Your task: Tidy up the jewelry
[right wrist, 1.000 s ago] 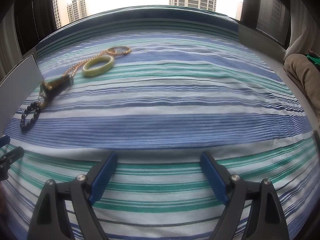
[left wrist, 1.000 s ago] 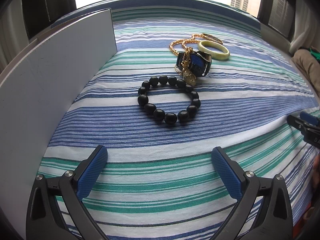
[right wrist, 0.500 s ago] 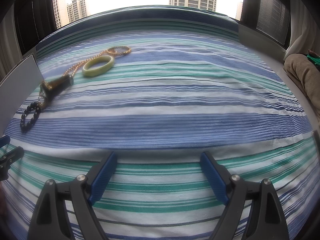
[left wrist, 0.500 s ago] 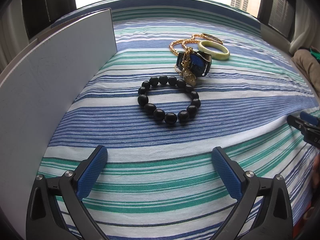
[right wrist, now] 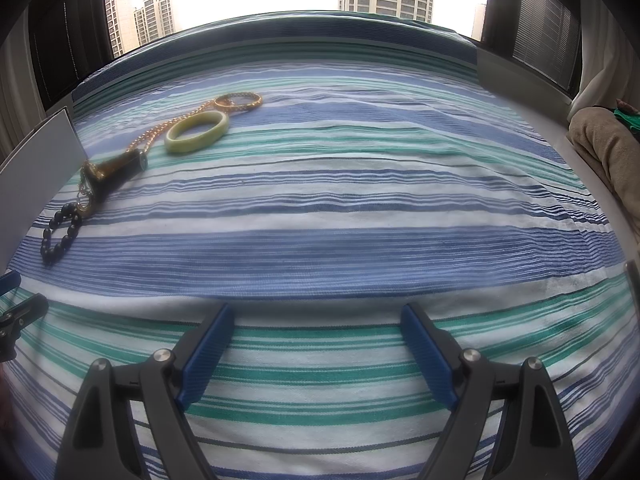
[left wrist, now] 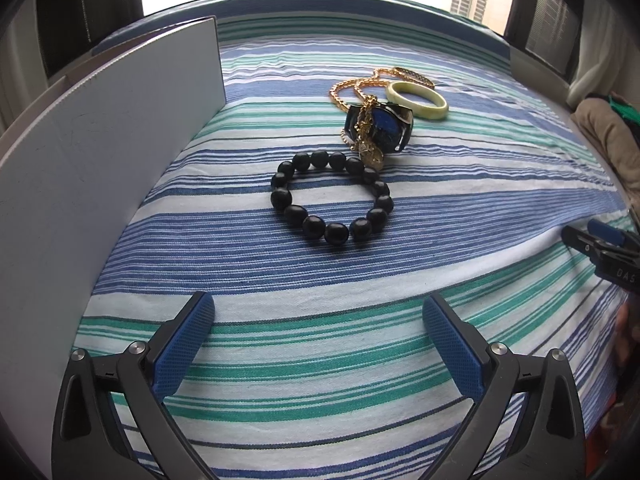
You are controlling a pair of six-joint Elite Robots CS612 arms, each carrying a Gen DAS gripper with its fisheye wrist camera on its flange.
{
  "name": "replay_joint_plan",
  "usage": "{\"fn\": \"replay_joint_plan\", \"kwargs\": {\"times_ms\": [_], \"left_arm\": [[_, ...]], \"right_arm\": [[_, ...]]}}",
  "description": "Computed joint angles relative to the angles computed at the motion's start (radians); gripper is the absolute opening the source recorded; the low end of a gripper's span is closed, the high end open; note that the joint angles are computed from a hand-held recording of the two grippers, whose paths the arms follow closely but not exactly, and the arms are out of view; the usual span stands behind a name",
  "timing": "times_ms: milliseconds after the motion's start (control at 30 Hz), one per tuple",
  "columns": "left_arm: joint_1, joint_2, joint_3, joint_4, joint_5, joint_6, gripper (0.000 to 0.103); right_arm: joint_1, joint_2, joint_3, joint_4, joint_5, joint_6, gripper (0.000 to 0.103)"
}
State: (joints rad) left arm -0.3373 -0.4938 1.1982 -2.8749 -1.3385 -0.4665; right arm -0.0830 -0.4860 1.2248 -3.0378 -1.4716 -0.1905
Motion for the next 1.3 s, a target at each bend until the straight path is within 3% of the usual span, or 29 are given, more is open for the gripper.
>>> {"fn": "replay_joint_plan", "kwargs": {"times_ms": [133,233,333,433,500,533,567,633,700,900,1000,1067,1100,1167,1200,1300], "left_arm": [[0.024,-0.040,0.052,-0.048,-0.117,-0.054,0.102],[0.032,-0.062,0.052,-0.066,-0.147,-0.004,0.102],[0.033,-0.052,-0.008,0.017,-0.148,0.093,0.102],[0.035,-0.005,-0.100,0.110,-0.144,0.146,0.102],[0.038,0.027,-0.154,0.167,-0.104,0.098,0.099],[0.044,0.037,-0.169,0.176,-0.099,0.055,0.092],[0.053,0.044,-0.177,0.174,-0.113,0.007,0.087],[0.067,0.054,-0.184,0.163,-0.138,-0.079,0.086],[0.068,0.060,-0.190,0.182,-0.111,-0.114,0.086],[0.038,0.069,-0.214,0.281,0.033,-0.025,0.086],[0.032,0.066,-0.207,0.270,0.051,-0.011,0.084],[0.034,0.059,-0.194,0.251,0.025,-0.010,0.073],[0.032,0.056,-0.188,0.244,0.024,0.000,0.061],[0.029,0.054,-0.188,0.237,0.009,0.031,0.019],[0.027,0.052,-0.188,0.242,0.007,0.043,0.011],[0.029,0.044,-0.172,0.225,-0.019,0.023,0.011]], "right_arm": [[0.001,0.000,-0.001,0.003,0.001,-0.002,0.089],[0.001,0.000,-0.001,0.003,0.001,-0.002,0.089],[0.001,0.000,-0.001,0.003,0.001,-0.002,0.089],[0.001,-0.001,-0.001,0.004,0.001,-0.001,0.089],[0.001,-0.001,-0.001,0.004,0.002,-0.001,0.089],[0.001,-0.001,-0.001,0.004,0.002,-0.001,0.089],[0.000,-0.001,-0.001,0.004,0.002,-0.001,0.089],[0.001,-0.001,-0.001,0.004,0.002,-0.001,0.089],[0.000,-0.001,-0.002,0.005,0.002,-0.002,0.089],[0.000,-0.001,-0.001,0.005,0.002,-0.002,0.090],[0.000,-0.001,-0.001,0.005,0.002,-0.002,0.090],[0.000,-0.001,-0.001,0.005,0.002,-0.002,0.090],[0.000,-0.001,-0.001,0.005,0.002,-0.002,0.090],[0.000,-0.001,-0.001,0.004,0.002,-0.002,0.090],[0.000,-0.001,-0.001,0.005,0.002,-0.002,0.090],[0.000,-0.001,-0.001,0.005,0.002,-0.002,0.090]]}}
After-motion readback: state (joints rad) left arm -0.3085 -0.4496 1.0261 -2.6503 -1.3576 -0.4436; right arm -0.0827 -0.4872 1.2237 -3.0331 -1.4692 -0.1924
